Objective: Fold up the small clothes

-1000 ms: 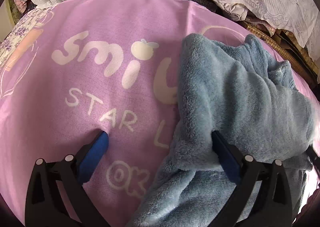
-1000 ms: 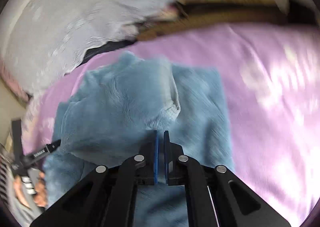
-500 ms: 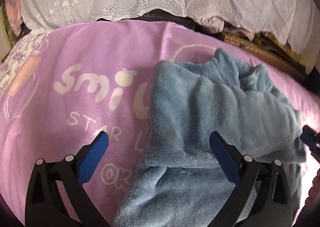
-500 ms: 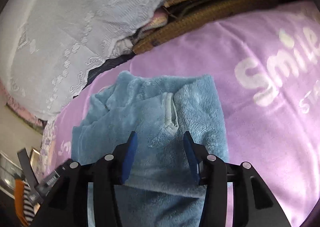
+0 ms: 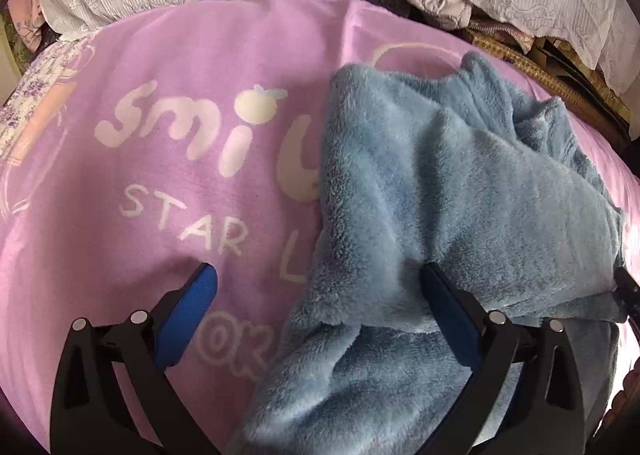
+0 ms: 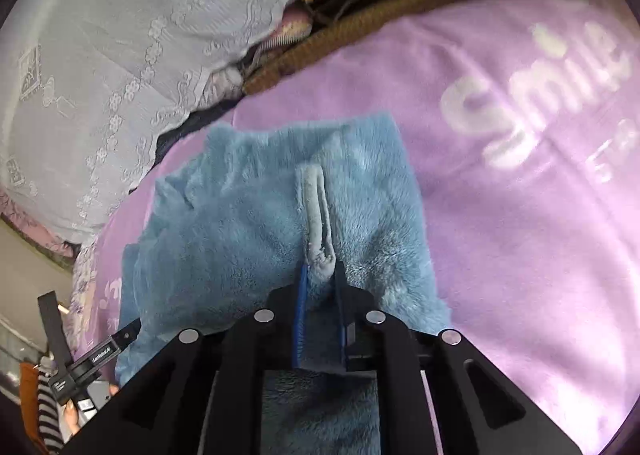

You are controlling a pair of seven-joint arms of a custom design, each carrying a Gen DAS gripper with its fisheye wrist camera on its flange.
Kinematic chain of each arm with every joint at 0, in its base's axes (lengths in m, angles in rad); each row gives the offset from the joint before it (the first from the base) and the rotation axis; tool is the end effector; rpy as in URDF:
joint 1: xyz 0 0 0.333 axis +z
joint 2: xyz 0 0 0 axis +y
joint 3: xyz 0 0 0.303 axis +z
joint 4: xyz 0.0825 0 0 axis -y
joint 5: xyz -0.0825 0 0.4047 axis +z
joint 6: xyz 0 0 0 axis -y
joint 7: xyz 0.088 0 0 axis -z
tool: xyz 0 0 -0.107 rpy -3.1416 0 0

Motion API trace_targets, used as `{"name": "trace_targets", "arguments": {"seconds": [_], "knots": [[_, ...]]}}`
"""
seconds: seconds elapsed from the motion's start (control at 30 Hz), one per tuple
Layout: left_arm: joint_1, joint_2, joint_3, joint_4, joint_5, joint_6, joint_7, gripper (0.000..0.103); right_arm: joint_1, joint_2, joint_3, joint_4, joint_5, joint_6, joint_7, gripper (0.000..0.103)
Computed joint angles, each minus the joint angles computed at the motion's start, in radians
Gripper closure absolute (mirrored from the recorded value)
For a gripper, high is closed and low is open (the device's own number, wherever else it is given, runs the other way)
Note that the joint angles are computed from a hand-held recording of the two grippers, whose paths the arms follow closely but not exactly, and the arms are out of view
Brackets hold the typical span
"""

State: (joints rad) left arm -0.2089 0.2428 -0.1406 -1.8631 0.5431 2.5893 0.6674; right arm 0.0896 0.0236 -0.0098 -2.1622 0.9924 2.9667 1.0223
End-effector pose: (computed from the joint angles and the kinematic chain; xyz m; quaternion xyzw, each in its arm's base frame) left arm 0.6274 -0.2330 0.4175 -0.7312 0.6159 -0.2036 0.2111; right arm 0.5905 -0.0099 0.4286 -0.5421 0.7274 -0.1517 0.3925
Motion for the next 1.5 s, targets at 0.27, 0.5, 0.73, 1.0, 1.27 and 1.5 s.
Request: {"name": "trace_targets", "arguments": {"seconds": [0.27, 0.5, 0.73, 1.0, 1.27, 1.5], "knots": [[0.05, 0.041, -0.111, 0.097, -0.23, 0.124, 0.311, 0.006, 0.047, 0.03, -0.003, 0.147, 0.149, -0.168, -0.233, 0.086], [-0.011, 0.245, -0.026, 0.32, -0.193, -0.049, 0.305, 0.004, -0.055, 0.207, 0.033, 0.303, 0.097, -0.335, -0.031, 0.103], [0.009, 0.03, 0.042, 0.049, -0.082, 0.099, 0.107, 0.005, -0.089, 0.072, 0.023, 0.149, 0.16, -0.216, -0.112, 0.097], [-0.062, 0.075, 0.031, 0.101, 0.103, -0.095, 0.083, 0.004, 0.032, 0.036, -0.002, 0.066, 0.028, -0.165, -0.171, 0.09], [0.01, 0.019, -0.006, 0.058, -0.037, 0.044, 0.112, 0.004, 0.036, -0.003, 0.032, 0.058, 0.02, -0.057, -0.199, 0.085], [-0.033, 0.282, -0.004, 0.385, -0.072, -0.136, 0.203, 0.004, 0.058, 0.253, -0.043, 0.318, -0.404, -0.152, 0.248, 0.085]]}}
